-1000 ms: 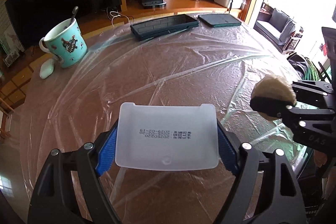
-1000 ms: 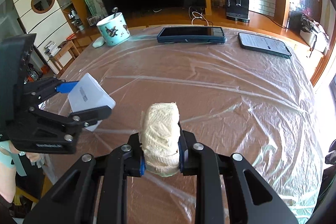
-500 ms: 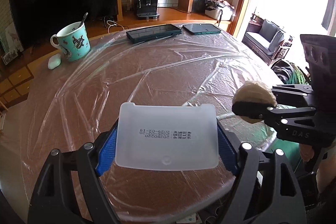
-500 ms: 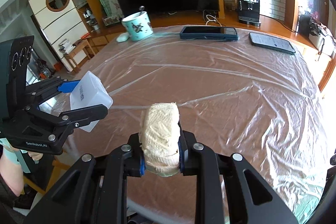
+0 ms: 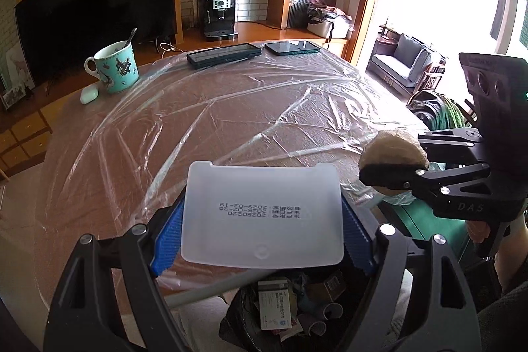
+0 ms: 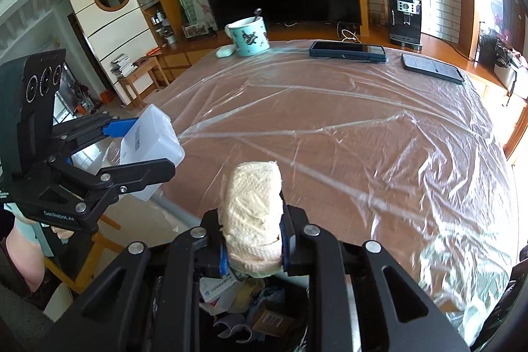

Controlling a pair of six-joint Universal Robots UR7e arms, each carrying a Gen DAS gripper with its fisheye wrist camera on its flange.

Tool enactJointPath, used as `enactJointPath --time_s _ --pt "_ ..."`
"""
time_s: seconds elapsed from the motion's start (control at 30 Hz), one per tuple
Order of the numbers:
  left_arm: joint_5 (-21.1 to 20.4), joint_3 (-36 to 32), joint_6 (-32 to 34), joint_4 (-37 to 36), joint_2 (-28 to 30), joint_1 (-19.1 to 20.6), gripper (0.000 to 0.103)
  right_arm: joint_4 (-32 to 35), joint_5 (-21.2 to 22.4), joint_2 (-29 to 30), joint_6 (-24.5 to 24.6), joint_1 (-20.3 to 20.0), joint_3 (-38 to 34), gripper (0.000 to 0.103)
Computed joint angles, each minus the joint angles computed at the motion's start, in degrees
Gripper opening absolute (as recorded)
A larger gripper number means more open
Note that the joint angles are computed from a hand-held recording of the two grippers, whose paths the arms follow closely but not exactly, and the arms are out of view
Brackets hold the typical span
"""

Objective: Collect trash
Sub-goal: 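Lift the white box and beige roll and carry them toward the bin, then lower both held items over the bin and open both tools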

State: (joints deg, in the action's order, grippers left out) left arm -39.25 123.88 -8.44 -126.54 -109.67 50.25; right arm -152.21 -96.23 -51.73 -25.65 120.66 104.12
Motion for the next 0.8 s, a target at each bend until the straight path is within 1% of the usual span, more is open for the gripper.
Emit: enactJointPath --time_s 0.17,0.33,0.57,0.8 --pt "-0.17 2.08 -2.57 4.13 -2.91 -2.36 0.082 0.01 0.58 -2.53 -1.01 0.25 3.50 0.023" --pt "-0.71 3.80 -4.82 8.78 -5.50 -4.44 0.082 1.47 1.09 -4.48 -1.93 0.26 6.19 0.023" --pt "-2.37 5.60 -7.54 13.35 -7.95 -5.49 0.082 2.89 0.06 -5.20 -1.81 0.04 8.46 0.023" --pt "-3.15 7.41 -9.51 16.98 -9.00 -6.17 0.082 2.35 -1.07 -5.64 -1.39 -0.53 10.74 0.023"
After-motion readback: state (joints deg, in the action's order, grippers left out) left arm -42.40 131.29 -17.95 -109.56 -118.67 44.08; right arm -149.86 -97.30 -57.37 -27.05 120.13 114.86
